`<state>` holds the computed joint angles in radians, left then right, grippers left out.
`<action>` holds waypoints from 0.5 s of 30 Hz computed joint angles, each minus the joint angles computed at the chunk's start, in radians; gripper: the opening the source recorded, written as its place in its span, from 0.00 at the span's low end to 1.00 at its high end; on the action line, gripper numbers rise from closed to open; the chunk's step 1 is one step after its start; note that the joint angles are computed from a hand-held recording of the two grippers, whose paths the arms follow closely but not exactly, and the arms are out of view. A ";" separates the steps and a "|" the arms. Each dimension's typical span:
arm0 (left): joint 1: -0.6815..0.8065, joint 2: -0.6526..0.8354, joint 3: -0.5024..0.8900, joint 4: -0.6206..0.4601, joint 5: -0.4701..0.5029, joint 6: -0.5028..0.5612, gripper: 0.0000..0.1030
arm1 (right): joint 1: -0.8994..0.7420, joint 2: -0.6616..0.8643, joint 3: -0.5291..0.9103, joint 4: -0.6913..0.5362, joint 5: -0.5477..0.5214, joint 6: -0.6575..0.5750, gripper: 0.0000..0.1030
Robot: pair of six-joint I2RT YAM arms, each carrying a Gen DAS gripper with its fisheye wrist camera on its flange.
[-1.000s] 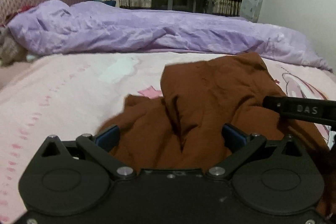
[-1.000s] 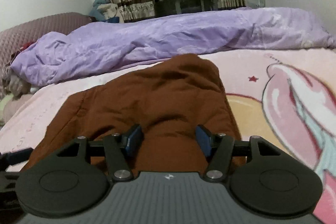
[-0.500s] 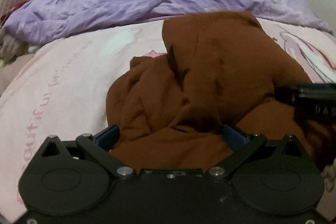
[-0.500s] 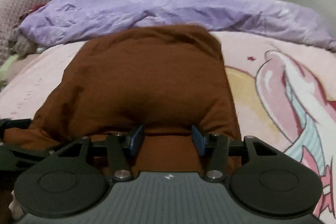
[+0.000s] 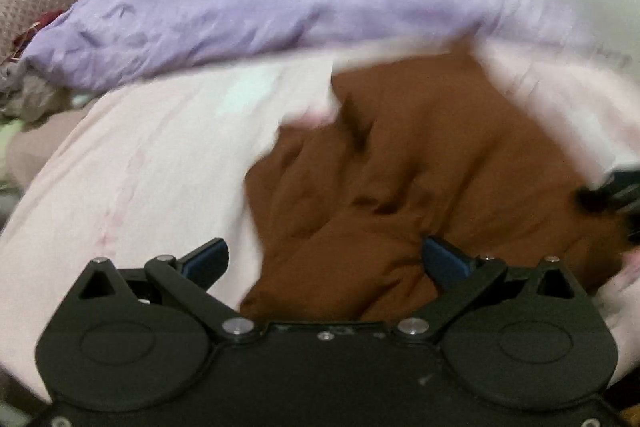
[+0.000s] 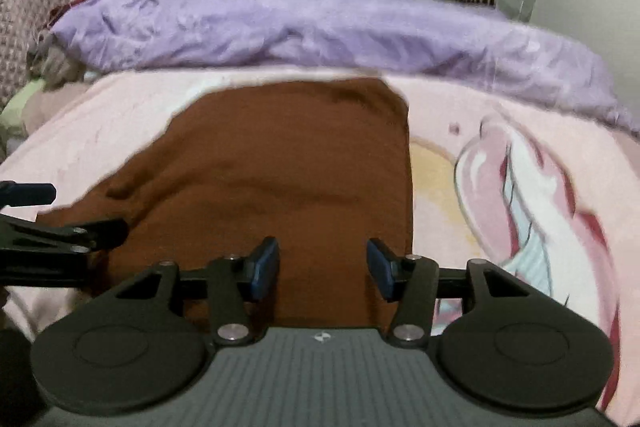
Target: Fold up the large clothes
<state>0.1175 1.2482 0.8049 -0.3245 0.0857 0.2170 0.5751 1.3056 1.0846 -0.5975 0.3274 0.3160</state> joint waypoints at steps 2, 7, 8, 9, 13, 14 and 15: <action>0.038 0.047 -0.027 0.039 0.082 -0.042 1.00 | -0.023 0.015 -0.053 0.055 -0.019 -0.001 0.59; 0.049 -0.061 -0.002 -0.047 0.071 -0.029 1.00 | 0.027 0.004 0.019 -0.034 0.057 0.027 0.61; 0.049 -0.095 -0.001 -0.059 0.062 -0.009 1.00 | 0.031 -0.011 0.022 -0.047 0.065 0.025 0.61; 0.054 -0.123 0.006 -0.072 0.054 0.009 1.00 | 0.040 -0.024 0.023 -0.061 0.075 0.029 0.61; 0.122 -0.140 0.018 -0.088 0.064 0.030 1.00 | 0.027 -0.070 -0.009 -0.082 0.087 0.019 0.60; 0.122 -0.100 0.017 -0.079 0.033 0.028 1.00 | 0.003 -0.067 -0.027 -0.068 0.069 0.013 0.60; 0.106 -0.046 0.020 -0.064 -0.008 0.031 1.00 | -0.022 -0.063 -0.045 -0.049 0.034 0.013 0.61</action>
<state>0.2235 1.2019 0.8250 -0.3887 0.0778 0.2475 0.5526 1.2428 1.0391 -0.6467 0.3612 0.3292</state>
